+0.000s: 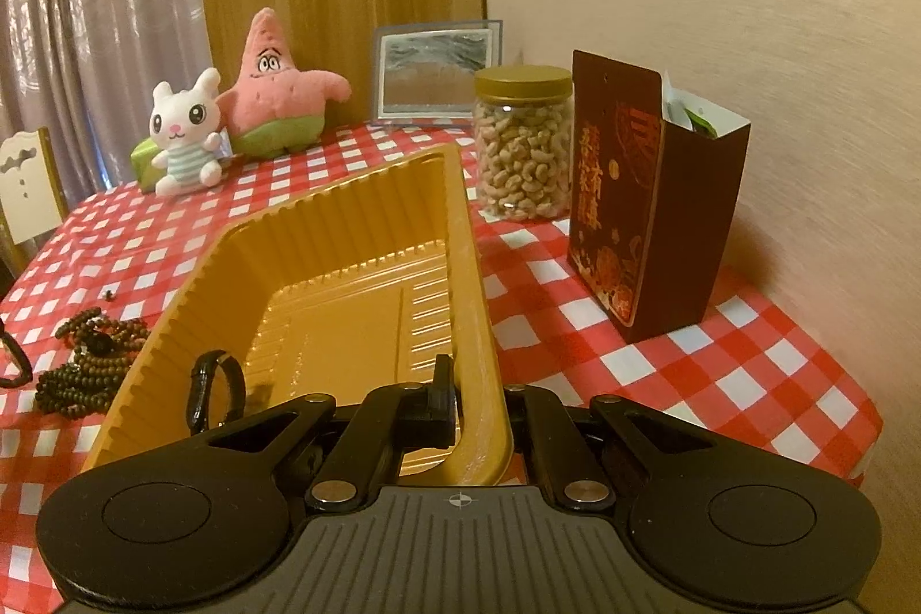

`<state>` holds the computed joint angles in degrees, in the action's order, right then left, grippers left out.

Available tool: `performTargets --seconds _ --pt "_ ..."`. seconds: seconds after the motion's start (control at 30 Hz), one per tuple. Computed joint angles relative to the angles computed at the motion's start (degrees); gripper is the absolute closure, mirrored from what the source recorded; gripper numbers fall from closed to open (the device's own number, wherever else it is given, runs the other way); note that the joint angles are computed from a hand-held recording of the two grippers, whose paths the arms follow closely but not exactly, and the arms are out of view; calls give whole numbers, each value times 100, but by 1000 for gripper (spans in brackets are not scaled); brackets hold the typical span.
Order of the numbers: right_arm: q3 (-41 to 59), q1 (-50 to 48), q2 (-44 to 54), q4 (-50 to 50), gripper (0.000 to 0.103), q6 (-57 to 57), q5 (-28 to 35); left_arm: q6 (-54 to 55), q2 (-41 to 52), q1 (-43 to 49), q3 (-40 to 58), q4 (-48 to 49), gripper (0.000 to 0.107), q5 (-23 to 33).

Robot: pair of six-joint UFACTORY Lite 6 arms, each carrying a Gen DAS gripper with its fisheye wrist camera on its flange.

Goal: Organize jewelry
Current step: 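Lower the black watch piece into the orange tray and release it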

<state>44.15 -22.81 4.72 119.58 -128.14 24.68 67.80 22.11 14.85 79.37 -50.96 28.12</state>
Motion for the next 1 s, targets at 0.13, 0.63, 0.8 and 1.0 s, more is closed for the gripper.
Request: performTargets --seconds 0.13,0.63,0.8,1.0 --pt "21 23 -9 -35 99 68 -7 191 -141 -237 51 -300 88 279" --pt "-73 101 -154 -93 99 174 -100 459 -147 -1648 23 -1128 88 1055" --pt "-89 105 -176 -105 99 195 -107 289 207 -1988 195 -1009 88 1112" --pt "-183 121 -248 -74 99 179 -130 115 516 -2152 283 -887 88 1044"
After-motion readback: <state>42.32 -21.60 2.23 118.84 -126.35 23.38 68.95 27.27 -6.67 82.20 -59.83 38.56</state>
